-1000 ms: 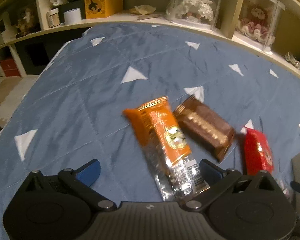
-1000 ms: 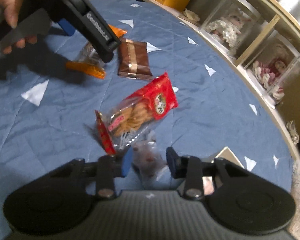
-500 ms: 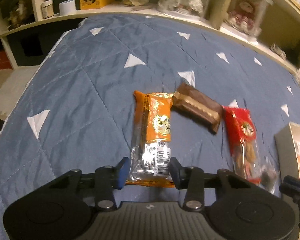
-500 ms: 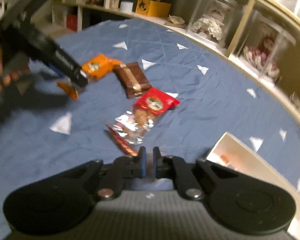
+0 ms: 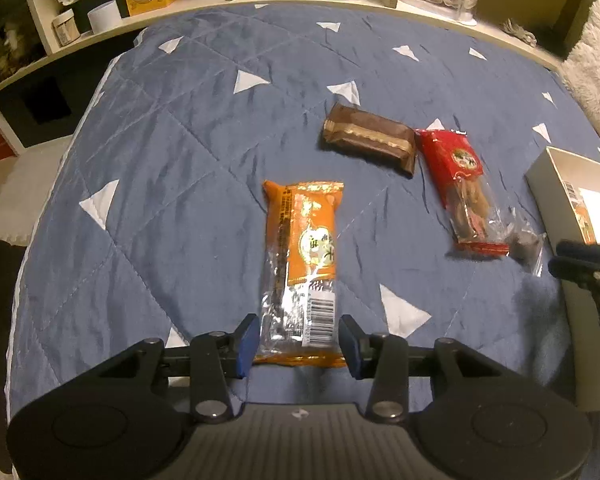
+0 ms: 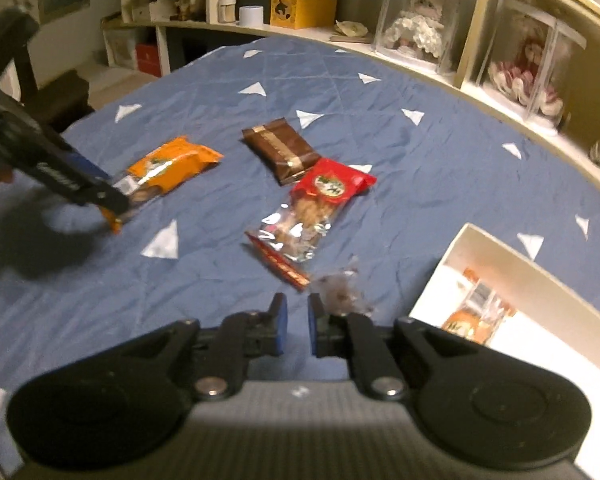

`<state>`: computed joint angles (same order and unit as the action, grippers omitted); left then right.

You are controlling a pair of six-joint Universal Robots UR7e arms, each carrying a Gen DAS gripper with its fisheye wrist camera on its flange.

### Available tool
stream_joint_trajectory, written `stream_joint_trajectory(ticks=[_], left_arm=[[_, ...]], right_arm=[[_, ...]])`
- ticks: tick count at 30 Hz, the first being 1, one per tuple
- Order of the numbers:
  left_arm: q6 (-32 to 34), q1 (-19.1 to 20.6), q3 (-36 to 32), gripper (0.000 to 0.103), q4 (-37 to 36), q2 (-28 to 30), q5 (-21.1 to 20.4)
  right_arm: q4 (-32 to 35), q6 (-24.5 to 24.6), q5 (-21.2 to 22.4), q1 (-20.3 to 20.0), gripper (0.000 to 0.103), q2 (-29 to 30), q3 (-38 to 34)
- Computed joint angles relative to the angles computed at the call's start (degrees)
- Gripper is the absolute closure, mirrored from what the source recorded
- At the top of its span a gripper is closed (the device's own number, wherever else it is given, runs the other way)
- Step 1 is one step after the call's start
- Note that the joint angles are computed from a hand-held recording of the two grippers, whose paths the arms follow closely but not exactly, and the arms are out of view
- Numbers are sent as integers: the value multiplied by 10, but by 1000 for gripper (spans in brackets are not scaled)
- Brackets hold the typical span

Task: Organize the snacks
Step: 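Grasp the long orange wrapped bar with the left tool while the right grasps the clear pack, then carry the orange bar and clear pack over the white tray with both tools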

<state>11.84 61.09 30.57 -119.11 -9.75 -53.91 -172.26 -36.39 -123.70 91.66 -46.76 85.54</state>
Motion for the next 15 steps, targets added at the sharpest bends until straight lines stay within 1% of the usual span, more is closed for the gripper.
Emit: stream_joint_trajectory(ticks=[2,3,4,5,6,7,10,12,15], left_arm=[[-1,2,-21,52,8,12,-8],[-4,2,-32,49,14,18,-11],[-6,3,-46,47,21,25,-14],[-6,4,-58,46,26,32,-16],[-6,5,-73,44,34,40,-17],[-6,5,-89,41,41,49,-19],[-1,6,-122,36,55,68,-23],[8,7,-150,35,68,85,-21],[15,9,-187,35,84,105,-19]], right_arm=[[-2,-8,-7,-2,82,8,-12],[-5,-17,-11,-4,77,13,-19],[-8,-32,-14,-5,71,18,-26],[-9,-48,-19,-6,68,24,-33],[-7,-64,-23,-8,63,31,-42],[-6,-81,-30,-9,59,38,-50],[-2,-121,-47,-9,57,56,-70],[7,-133,-53,-10,57,65,-81],[-5,-161,-77,-11,58,84,-94]])
